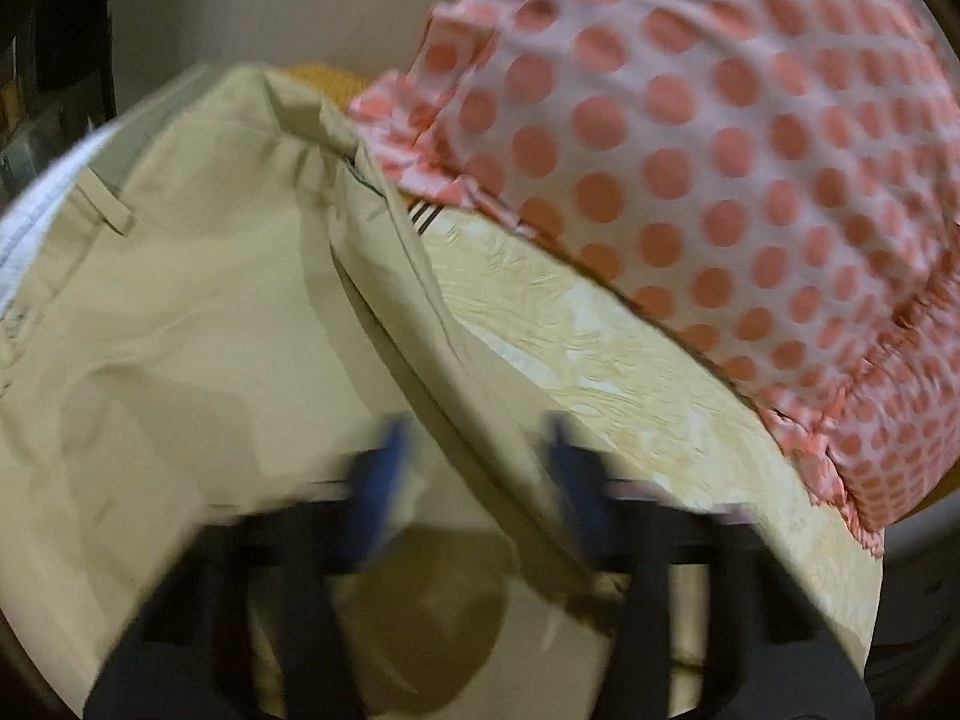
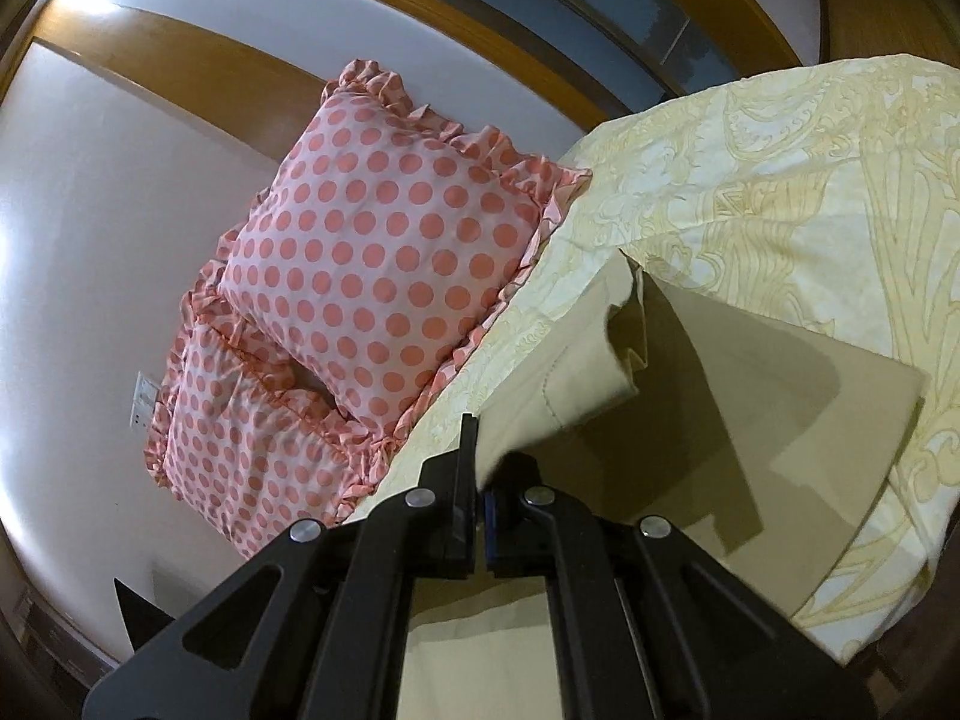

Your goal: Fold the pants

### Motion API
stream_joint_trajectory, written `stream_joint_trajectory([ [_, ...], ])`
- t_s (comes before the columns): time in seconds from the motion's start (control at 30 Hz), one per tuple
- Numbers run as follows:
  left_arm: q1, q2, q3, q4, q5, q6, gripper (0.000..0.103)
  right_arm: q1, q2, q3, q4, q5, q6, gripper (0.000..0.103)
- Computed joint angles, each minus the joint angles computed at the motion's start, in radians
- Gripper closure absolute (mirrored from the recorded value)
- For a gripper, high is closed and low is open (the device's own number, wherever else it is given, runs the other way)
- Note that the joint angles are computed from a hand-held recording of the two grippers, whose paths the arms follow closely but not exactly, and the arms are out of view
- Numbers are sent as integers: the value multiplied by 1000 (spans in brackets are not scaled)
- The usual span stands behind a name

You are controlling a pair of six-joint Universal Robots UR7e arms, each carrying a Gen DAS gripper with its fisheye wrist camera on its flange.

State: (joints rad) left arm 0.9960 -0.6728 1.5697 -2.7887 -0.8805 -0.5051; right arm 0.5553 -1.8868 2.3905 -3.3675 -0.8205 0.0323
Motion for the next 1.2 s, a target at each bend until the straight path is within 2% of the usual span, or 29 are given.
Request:
stream_joint_trajectory([
  [0.07,12,-16,30,-57,-41,-25,95,1,-1,-12,12,13,-19,102],
  [0.1,4,-42,87,-140,-45,-14,96,-3,-8,-18,24,24,-24,102],
  [0.17,-35,-91,188,-239,-10,38,96,-27,-27,-15,30,59,-25,102],
  [0.23,-107,-165,350,-387,52,93,96,-69,-58,-3,26,89,-28,102],
  [0.3,-198,-246,535,-496,131,96,95,-113,-87,11,40,99,-44,102],
  [0.4,-300,-336,750,-509,205,-40,94,-176,-113,33,66,100,-71,102],
  [0.47,-351,-376,856,-439,237,-187,94,-209,-122,45,87,102,-85,102],
  [0.6,-376,-399,933,-373,225,-327,95,-266,-133,67,108,106,-99,102],
  [0.67,-380,-393,951,-400,224,-328,95,-286,-138,78,109,111,-110,102],
  [0.73,-387,-378,960,-420,238,-310,94,-289,-151,91,115,80,-139,101],
  [0.8,-402,-383,969,-402,251,-287,89,-300,-180,113,105,53,-154,98],
  [0.83,-411,-391,982,-410,249,-282,84,-310,-194,127,75,41,-142,85],
  [0.87,-416,-396,988,-413,249,-278,78,-332,-208,148,11,38,-118,60],
  [0.9,-431,-409,1003,-421,253,-281,68,-347,-209,163,-52,40,-93,46],
  [0.93,-452,-425,1020,-405,274,-309,52,-369,-209,180,-139,34,-57,35],
  [1.0,-495,-454,1056,-412,322,-346,49,-367,-197,180,-187,5,-46,36],
  [1.03,-518,-469,1067,-395,351,-374,43,-361,-187,171,-174,-3,-52,36],
  [1.07,-546,-487,1080,-355,398,-420,39,-349,-172,163,-166,-19,-56,36],
  [1.1,-590,-510,1095,-287,478,-489,35,-331,-147,156,-168,-33,-62,36],
  [1.17,-638,-523,1110,-239,562,-540,34,-305,-119,165,-228,-64,-83,38],
  [1.2,-644,-511,1110,-262,583,-528,28,-297,-111,168,-219,-47,-115,41],
])
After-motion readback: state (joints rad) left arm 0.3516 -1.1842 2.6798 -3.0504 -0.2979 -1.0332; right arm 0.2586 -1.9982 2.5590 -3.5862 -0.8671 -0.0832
